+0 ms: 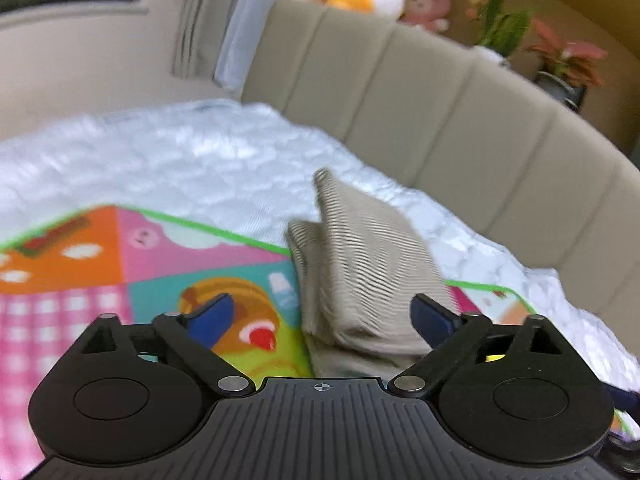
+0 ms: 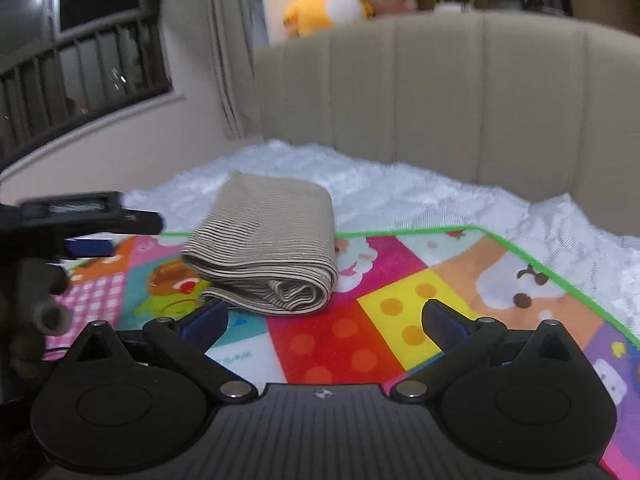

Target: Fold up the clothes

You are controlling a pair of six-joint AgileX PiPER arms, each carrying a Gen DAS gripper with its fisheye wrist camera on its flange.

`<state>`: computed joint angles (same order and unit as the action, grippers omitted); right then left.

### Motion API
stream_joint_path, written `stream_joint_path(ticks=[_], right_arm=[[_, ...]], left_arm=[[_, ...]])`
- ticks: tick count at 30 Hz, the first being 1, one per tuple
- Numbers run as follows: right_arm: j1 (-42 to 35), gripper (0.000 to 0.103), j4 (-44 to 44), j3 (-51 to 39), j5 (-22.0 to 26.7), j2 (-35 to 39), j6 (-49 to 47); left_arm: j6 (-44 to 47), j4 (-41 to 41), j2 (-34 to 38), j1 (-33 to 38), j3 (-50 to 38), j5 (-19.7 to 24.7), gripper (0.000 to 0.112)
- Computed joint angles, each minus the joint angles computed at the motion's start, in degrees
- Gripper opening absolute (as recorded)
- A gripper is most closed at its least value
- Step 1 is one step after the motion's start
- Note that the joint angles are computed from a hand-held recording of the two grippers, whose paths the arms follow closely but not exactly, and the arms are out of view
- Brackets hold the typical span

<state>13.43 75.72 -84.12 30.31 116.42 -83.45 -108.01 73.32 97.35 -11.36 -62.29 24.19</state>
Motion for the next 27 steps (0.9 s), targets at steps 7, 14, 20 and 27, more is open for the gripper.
stream_joint_path(ticks=[7, 14, 20, 27], right_arm=[[-4.95, 0.103, 11.9, 4.63, 8.81, 1.09, -13.13], [-5.39, 0.103, 16.88, 9.73, 6.94, -0.45, -20.42], [-3.94, 0.103, 23.78, 13.51, 5.47, -2.44, -30.76], [-3.92, 0.103, 22.32, 13.73, 6.2, -3.1, -28.59]], left_arm=[[-7.22, -0.25, -4.37, -24.81, 5.75, 26.76, 0.103], [-5.35, -4.81, 0.71, -28.29, 0.9, 32.77, 0.103], [-2.4, -4.79, 3.37, -30.0, -0.85, 35.59, 0.103], [-2.71, -5.27, 3.06, -29.3, -0.49, 34.53, 0.103]])
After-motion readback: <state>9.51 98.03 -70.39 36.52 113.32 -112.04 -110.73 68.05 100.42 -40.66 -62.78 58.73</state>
